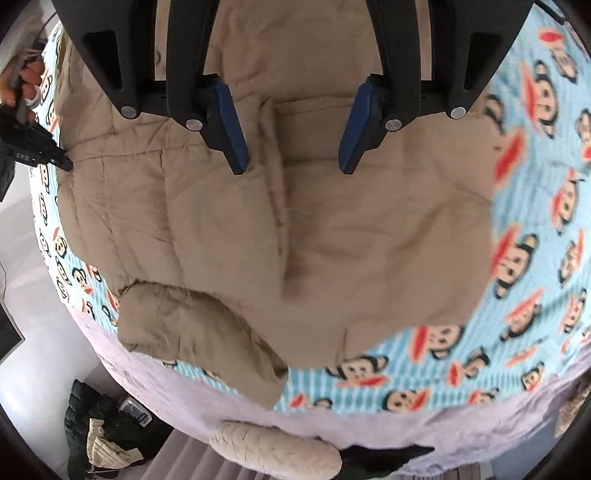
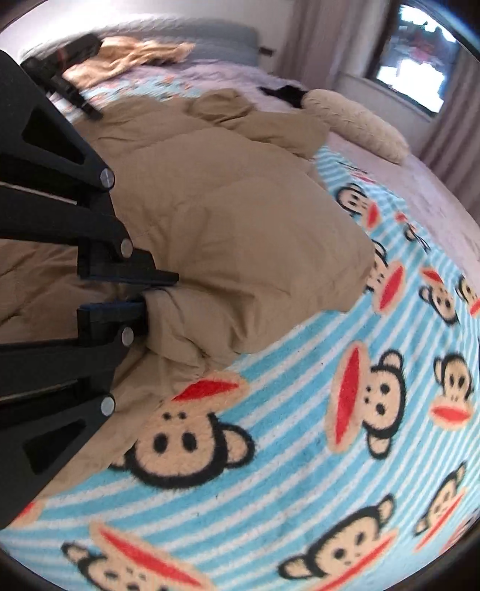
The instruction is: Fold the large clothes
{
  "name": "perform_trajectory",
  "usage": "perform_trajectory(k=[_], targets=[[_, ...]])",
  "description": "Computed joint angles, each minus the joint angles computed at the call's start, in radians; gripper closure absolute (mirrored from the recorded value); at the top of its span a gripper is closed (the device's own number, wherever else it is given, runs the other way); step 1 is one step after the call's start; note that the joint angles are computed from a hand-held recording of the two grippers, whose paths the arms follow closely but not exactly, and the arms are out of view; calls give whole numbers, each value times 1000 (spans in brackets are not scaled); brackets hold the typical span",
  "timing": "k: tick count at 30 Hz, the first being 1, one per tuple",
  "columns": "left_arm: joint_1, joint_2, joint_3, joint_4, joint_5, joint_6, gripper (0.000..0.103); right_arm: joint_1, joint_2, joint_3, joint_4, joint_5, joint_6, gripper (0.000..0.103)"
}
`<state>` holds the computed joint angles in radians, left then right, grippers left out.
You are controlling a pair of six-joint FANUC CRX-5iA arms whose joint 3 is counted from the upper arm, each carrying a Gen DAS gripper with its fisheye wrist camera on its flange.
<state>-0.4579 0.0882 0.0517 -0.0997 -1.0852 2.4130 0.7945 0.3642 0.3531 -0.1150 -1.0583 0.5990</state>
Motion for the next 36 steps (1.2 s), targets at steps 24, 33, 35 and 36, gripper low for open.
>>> perform_trajectory(k=[24, 33, 35, 36], targets=[[-15, 188, 166, -100, 11, 16, 49, 21, 106, 71, 267, -34, 214, 92], [-49, 162, 227, -172, -126, 103, 49, 96, 13, -57, 450, -97, 171, 74], [-66, 146, 230, -179, -156, 111, 49, 90, -11, -64, 422, -106, 154, 71], [-73, 142, 230, -175, -173, 112, 49, 88, -25, -66, 404, -118, 144, 70]])
